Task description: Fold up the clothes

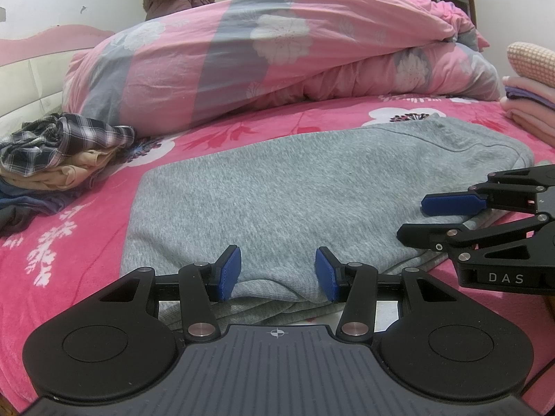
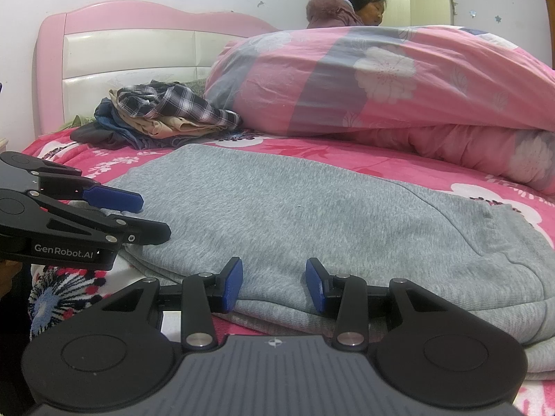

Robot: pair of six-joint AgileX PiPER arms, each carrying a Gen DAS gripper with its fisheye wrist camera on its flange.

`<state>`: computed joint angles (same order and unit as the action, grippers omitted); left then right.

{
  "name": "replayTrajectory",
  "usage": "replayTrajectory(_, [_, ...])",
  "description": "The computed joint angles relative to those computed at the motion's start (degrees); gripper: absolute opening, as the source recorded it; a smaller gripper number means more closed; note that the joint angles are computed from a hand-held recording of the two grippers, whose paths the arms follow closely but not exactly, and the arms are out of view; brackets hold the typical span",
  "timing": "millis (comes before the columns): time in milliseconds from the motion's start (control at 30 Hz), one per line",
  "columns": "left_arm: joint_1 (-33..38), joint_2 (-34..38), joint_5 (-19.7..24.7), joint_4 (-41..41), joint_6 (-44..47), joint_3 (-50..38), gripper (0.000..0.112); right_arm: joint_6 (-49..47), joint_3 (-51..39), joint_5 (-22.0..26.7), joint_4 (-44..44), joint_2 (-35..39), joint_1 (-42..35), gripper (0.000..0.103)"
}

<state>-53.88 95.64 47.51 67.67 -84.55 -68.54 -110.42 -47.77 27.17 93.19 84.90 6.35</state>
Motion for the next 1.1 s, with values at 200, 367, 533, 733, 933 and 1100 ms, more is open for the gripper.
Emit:
replayTrajectory(200, [0.0, 0.1, 0.1, 0.0, 0.0, -0.1, 0.047, 0.0, 0.0, 0.0, 0.0, 0.0, 0.0, 0.043])
replayTrajectory(367, [-0.1, 0.1, 0.1, 0.1, -0.1, -0.1, 0.047, 0.0, -0.1, 0.1, 0.0, 0.1, -0.1, 0.043])
replayTrajectory(533, [0.0, 0.2, 0.1, 0.1, 0.2, -0.2, 0.047, 0.1, 0.0, 0.3, -0.1, 0.1, -0.3, 0.043])
replayTrajectory(733, [0.5, -0.4, 1.4, -5.2, 7.4, -3.2, 0.049, 0.7, 0.0, 0.7, -0.4, 0.0, -0.4, 0.043])
replayTrajectory(933, [2.3, -2.8, -0.6, -7.5, 9.2, -4.0, 0.054, 4.5, -0.9, 1.4, -3.5, 0.2, -0.9, 0.043])
replayTrajectory(1100, [7.8, -1.0, -4.4, -19.0, 15.4, -7.6, 0.057, 14.8, -4.9, 1.2, -9.4, -2.2, -2.9, 0.044])
